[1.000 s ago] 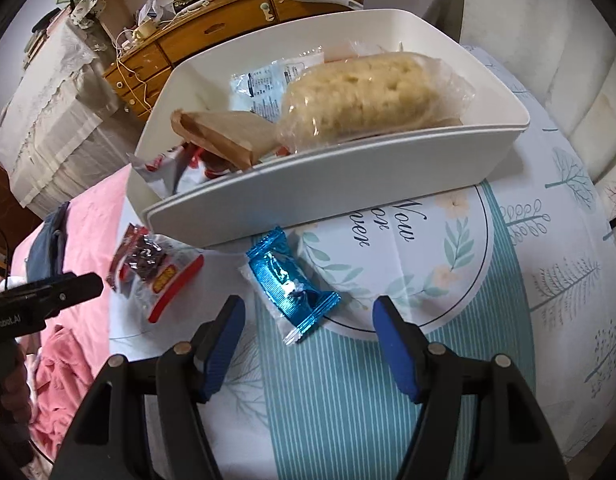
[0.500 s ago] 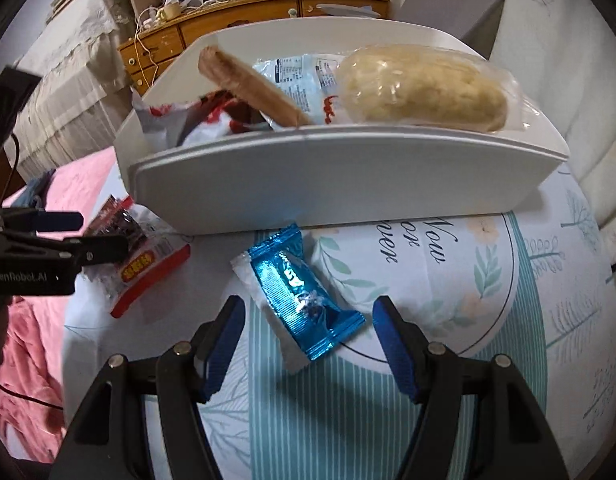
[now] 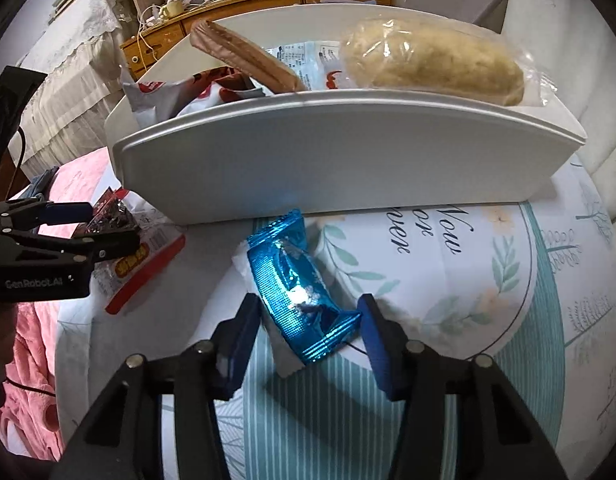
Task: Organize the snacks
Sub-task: 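Grasp the red-white jerky packet with left tool while right tool grasps the blue-wrapped candy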
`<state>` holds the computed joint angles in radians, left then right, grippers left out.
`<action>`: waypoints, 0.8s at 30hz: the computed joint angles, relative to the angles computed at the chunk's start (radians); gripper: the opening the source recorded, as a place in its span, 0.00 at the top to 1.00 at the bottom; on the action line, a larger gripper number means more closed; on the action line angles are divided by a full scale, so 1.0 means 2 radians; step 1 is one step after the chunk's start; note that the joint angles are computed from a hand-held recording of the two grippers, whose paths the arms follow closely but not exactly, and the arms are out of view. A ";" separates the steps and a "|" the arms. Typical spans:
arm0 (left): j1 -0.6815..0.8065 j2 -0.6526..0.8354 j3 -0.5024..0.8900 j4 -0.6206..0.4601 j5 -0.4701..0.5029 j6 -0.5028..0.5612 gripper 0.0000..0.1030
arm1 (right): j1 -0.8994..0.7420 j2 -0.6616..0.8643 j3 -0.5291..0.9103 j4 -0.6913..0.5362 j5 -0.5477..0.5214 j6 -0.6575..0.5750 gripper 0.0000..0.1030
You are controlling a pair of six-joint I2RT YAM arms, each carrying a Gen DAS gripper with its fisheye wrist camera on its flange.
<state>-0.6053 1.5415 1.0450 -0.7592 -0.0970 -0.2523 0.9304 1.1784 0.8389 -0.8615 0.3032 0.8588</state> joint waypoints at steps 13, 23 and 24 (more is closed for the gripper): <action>-0.016 -0.023 -0.019 0.006 0.034 -0.033 0.58 | 0.030 0.012 0.021 -0.008 -0.029 0.022 0.68; -0.054 -0.032 -0.012 -0.042 0.026 -0.101 0.59 | 0.070 -0.035 0.025 -0.033 -0.064 0.065 0.69; -0.056 -0.033 -0.010 -0.048 0.025 -0.105 0.59 | 0.072 -0.042 0.027 -0.038 -0.065 0.062 0.69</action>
